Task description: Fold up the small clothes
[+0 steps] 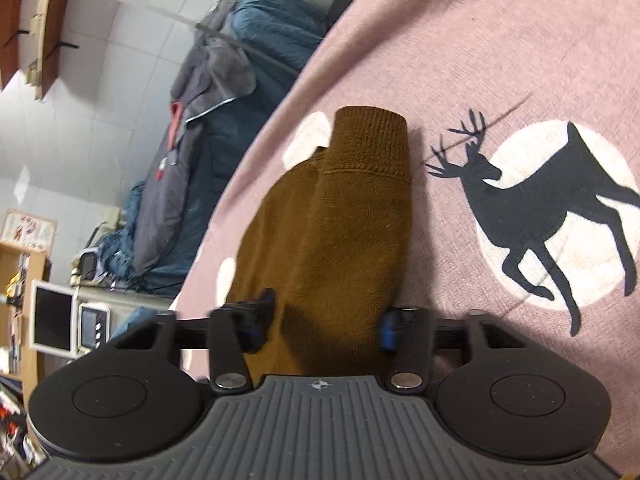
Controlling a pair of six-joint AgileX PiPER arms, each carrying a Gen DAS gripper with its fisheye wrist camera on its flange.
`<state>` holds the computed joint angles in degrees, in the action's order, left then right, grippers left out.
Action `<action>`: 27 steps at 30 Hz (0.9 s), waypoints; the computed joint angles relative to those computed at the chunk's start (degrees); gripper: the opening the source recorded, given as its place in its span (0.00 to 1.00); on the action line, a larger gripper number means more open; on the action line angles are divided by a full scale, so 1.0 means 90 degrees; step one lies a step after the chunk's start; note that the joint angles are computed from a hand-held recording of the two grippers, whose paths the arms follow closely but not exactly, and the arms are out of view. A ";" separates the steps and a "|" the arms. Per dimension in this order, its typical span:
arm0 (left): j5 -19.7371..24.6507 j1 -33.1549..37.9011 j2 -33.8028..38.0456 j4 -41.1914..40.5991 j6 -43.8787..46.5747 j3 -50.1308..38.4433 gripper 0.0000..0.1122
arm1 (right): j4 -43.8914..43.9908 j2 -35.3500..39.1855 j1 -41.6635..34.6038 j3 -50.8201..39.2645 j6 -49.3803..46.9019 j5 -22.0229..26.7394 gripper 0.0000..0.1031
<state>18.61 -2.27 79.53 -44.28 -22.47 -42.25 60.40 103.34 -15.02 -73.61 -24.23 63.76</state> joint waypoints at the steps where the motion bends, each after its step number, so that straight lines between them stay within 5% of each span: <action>1: 0.0010 -0.0013 -0.0055 0.0273 -0.0218 0.0047 0.48 | -0.0010 -0.0010 0.0006 0.0041 0.0057 -0.0046 0.52; 6: 0.0080 0.0120 -0.0211 0.0011 0.0044 0.0240 0.34 | -0.0039 -0.0085 -0.0030 0.0207 0.0290 -0.0113 0.22; 11: 0.0821 -0.0214 -0.0013 0.2186 -0.1382 -0.0620 0.24 | -0.0587 -0.0281 0.0228 0.0001 0.0573 -0.0260 0.19; 27: 0.2787 -0.1808 0.0223 0.4794 -0.2622 -0.2940 0.13 | -0.1157 -0.0561 0.0124 -0.1174 -0.0151 0.0111 0.18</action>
